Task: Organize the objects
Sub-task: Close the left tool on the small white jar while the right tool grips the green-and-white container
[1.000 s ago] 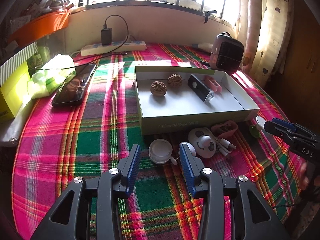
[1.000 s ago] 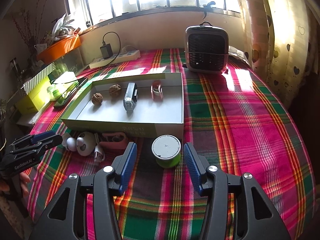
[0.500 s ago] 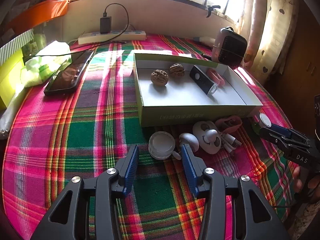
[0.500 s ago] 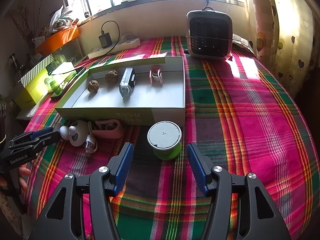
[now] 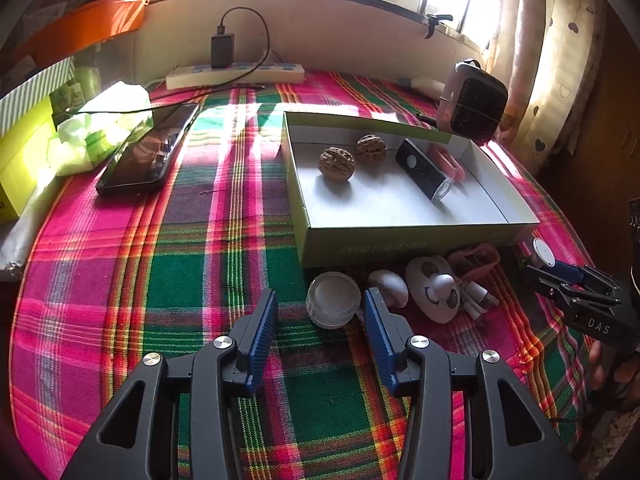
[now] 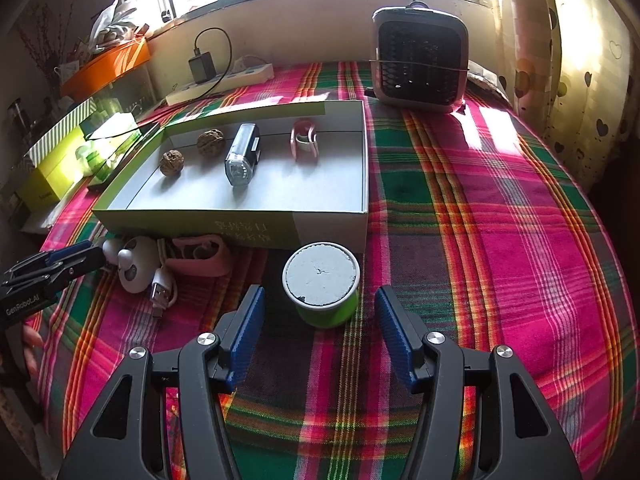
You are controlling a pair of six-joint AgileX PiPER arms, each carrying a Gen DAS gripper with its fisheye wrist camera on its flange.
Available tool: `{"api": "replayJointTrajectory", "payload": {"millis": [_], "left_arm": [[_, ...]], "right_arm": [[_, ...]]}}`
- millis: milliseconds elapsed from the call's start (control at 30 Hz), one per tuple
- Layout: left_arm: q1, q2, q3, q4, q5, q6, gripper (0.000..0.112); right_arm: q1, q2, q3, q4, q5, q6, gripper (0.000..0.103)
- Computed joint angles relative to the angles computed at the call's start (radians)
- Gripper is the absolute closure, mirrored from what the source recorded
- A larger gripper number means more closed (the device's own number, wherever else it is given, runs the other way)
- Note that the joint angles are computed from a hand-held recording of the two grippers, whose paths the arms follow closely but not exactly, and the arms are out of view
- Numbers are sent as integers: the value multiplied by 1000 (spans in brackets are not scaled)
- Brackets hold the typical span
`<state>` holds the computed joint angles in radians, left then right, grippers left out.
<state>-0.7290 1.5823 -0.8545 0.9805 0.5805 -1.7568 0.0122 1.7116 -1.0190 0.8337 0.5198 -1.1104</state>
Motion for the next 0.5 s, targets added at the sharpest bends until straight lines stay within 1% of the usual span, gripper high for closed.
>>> {"api": "replayJointTrajectory", "payload": {"millis": [167, 333, 500], "left_arm": [[9, -7, 13, 13, -10, -11, 69], [7, -1, 3, 4, 11, 7, 69], [22, 9, -8, -11, 16, 25, 69]], "right_arm": [[1, 7, -7, -3, -4, 8, 46], [9, 13, -17, -21, -11, 26, 46], [13, 8, -10, -8, -12, -2, 47]]}}
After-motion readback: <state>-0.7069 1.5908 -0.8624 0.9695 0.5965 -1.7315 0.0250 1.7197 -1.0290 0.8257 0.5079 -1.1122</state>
